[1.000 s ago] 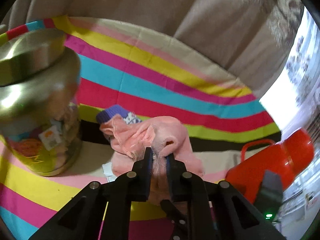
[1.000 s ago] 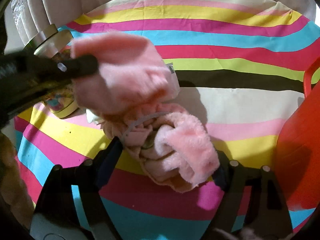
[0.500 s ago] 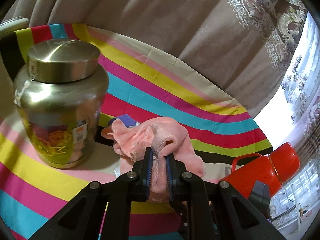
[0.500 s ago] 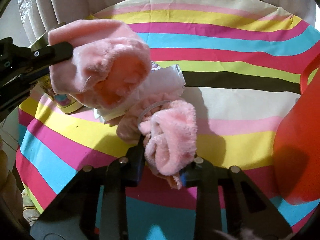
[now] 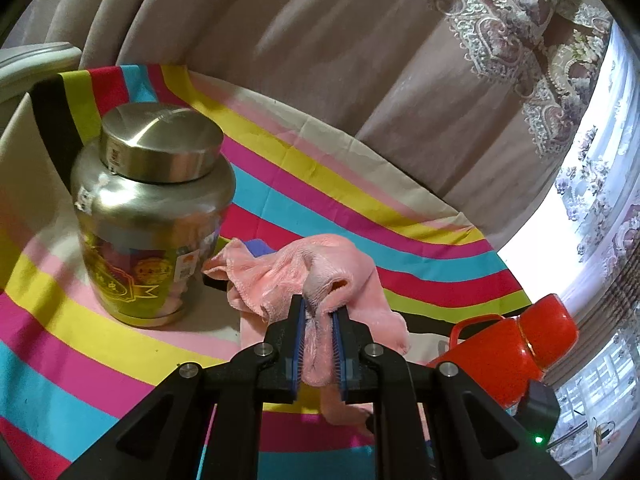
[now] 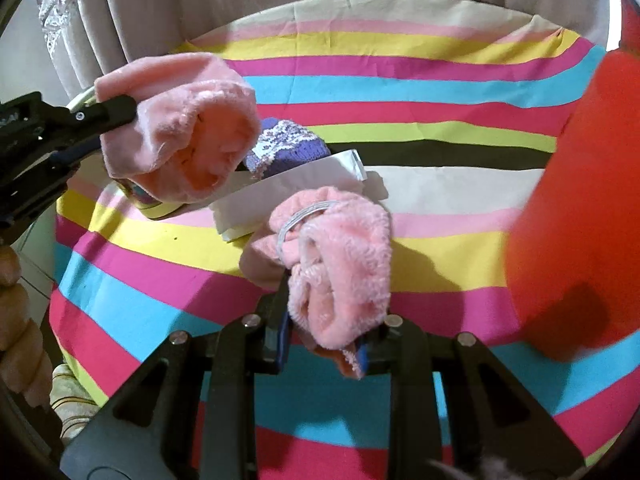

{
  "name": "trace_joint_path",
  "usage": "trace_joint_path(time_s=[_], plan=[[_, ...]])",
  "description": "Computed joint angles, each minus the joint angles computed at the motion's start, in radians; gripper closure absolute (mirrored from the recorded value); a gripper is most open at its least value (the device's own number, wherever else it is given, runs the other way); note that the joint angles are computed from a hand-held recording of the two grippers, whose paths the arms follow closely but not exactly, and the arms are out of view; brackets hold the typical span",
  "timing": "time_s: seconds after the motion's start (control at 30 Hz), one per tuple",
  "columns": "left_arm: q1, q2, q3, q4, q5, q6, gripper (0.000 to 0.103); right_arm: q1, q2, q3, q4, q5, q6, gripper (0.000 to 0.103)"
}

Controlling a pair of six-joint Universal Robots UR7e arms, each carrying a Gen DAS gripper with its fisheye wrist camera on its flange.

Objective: Organize soft objects
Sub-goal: 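Lift and carry both pink fuzzy cloths over the white box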

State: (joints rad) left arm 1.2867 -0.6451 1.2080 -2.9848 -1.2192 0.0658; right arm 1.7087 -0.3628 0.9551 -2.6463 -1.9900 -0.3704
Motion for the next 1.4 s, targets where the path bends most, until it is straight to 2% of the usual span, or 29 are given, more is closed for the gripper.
trace_joint_path(time_s=[0.37,0.77,1.1,1.4], plan=[[-0.04,-0.076,0.138,-0.027,-0.015,-0.027,0.09,0.019,-0.17,0.242,-0.137,-0.012,0.018,0.074],[-0.112,-0.135,0.344,-0.024,-0.068,-0.047,0.09,-0.007,-0.395,0.522,-0.241,-0.038,0.059,0.074],[-0.198,-0.149,0.455,0.005,-0.144,-0.014,0.09,-0.073,-0.643,0.772,-0.335,-0.155,0.07,0.074],[-0.293,-0.142,0.53,0.082,-0.232,0.019,0.09,-0.144,-0.824,0.896,-0.351,-0.259,0.119,0.074]])
